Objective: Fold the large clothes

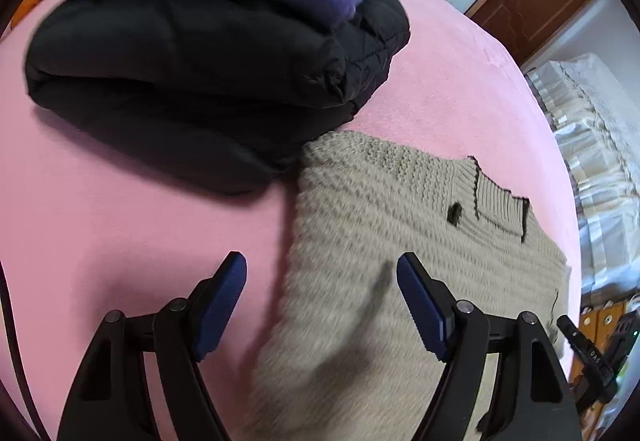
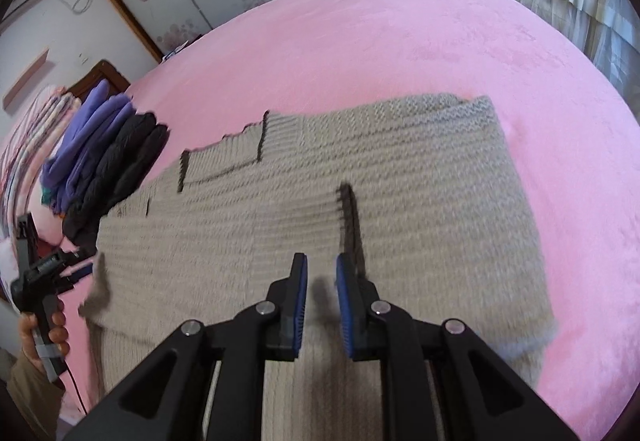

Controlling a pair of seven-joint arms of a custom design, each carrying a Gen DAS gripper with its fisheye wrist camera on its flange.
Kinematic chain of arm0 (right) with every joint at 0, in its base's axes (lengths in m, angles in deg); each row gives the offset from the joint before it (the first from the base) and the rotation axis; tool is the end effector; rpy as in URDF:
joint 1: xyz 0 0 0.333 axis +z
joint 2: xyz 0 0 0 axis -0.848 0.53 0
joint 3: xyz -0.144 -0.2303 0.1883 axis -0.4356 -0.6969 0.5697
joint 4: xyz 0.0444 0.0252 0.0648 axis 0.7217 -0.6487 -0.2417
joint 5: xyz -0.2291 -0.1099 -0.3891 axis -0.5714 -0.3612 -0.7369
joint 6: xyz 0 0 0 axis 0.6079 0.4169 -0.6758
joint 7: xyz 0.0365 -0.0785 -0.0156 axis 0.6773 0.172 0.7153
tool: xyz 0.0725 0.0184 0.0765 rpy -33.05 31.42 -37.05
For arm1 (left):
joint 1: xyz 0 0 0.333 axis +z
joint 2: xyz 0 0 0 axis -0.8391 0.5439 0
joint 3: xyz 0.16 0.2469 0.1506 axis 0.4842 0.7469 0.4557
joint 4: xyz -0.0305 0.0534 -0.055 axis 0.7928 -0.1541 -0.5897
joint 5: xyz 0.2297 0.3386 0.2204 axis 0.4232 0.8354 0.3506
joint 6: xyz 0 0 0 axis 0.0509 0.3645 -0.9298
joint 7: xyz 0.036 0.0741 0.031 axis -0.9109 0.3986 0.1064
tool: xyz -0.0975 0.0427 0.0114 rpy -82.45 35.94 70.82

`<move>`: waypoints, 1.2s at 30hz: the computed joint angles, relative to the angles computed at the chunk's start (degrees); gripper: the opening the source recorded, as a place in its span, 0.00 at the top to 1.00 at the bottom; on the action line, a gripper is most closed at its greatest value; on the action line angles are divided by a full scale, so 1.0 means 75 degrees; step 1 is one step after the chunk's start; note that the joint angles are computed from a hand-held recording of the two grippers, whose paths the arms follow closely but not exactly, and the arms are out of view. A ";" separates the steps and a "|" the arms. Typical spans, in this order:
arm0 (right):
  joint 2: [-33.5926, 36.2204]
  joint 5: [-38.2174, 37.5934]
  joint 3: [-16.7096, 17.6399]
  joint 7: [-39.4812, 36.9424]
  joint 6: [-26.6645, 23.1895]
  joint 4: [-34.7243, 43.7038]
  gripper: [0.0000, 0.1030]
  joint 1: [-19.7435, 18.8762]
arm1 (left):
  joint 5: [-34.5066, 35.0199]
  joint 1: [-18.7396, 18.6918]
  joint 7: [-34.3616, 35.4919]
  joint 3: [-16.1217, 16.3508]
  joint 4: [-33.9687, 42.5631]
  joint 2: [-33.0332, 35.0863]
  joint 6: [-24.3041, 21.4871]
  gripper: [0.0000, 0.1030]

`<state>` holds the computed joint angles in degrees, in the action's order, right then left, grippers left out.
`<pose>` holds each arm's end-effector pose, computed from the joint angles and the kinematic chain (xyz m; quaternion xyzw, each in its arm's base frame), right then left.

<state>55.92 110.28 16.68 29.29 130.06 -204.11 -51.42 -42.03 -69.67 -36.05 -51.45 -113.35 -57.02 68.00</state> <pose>0.6442 0.0663 0.4452 -0.7058 0.6330 -0.0110 0.3179 0.6021 -0.2603 0.3876 -0.8514 0.4538 -0.2531 0.0716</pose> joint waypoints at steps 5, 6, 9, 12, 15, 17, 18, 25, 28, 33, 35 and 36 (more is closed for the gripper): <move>0.0654 -0.0279 0.0088 0.0373 0.0060 0.0612 0.78 0.0000 | -0.0153 -0.0026 0.0302 0.0037 0.0381 0.0461 0.0143 0.56; 0.0722 -0.0387 0.0121 0.0461 0.0089 0.0667 0.78 -0.0004 | -0.0033 -0.0074 0.0303 0.0083 0.0451 0.0484 -0.0078 0.62; 0.0795 -0.0837 0.0229 0.0550 0.0460 0.0641 0.78 0.0052 | 0.1089 -0.0369 -0.0628 0.0365 0.0546 0.0490 -0.0229 0.82; 0.0740 -0.1213 0.0302 0.0546 0.0921 0.0456 0.78 0.0127 | 0.2375 -0.0557 -0.1806 0.0511 0.0481 0.0340 -0.0452 0.84; 0.0759 -0.1787 0.0279 0.0905 0.1193 0.0334 0.78 0.0197 | 0.2739 -0.0400 -0.2451 0.0465 0.0209 0.0273 -0.0252 0.83; 0.0753 -0.1789 0.0301 0.0856 0.1190 0.0292 0.78 0.0155 | 0.2376 -0.0200 -0.2354 0.0393 0.0025 0.0299 0.0162 0.77; 0.0713 -0.1732 0.0311 0.0796 0.1203 0.0251 0.78 0.0131 | 0.2328 -0.0161 -0.2287 0.0381 -0.0018 0.0277 0.0204 0.75; 0.0124 -0.2223 0.0272 0.0810 0.1831 -0.0354 0.78 0.0231 | 0.2922 -0.0383 -0.1671 0.0066 0.0437 -0.0072 -0.1775 0.52; -0.0308 -0.1275 0.0265 -0.0105 0.2051 -0.0730 0.78 0.0353 | 0.3567 -0.0477 -0.2098 -0.0155 0.0173 -0.0571 -0.1949 0.52; -0.0846 -0.0051 0.0114 -0.1257 0.1424 -0.1076 0.78 0.0773 | 0.3334 -0.0538 -0.2126 -0.0555 -0.0187 -0.0802 -0.1434 0.52; -0.0944 0.0204 0.0090 -0.1500 0.1220 -0.1169 0.78 0.0918 | 0.3054 -0.0620 -0.2075 -0.0638 -0.0222 -0.0676 -0.1434 0.52; -0.0979 0.0179 0.0122 -0.1546 0.1240 -0.1237 0.79 0.0984 | 0.2988 -0.0657 -0.2108 -0.0657 -0.0269 -0.0634 -0.1486 0.52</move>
<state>48.58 111.62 17.60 17.70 139.35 -213.39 -44.04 -19.62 -74.60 -51.85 -56.38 -115.37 -61.78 56.85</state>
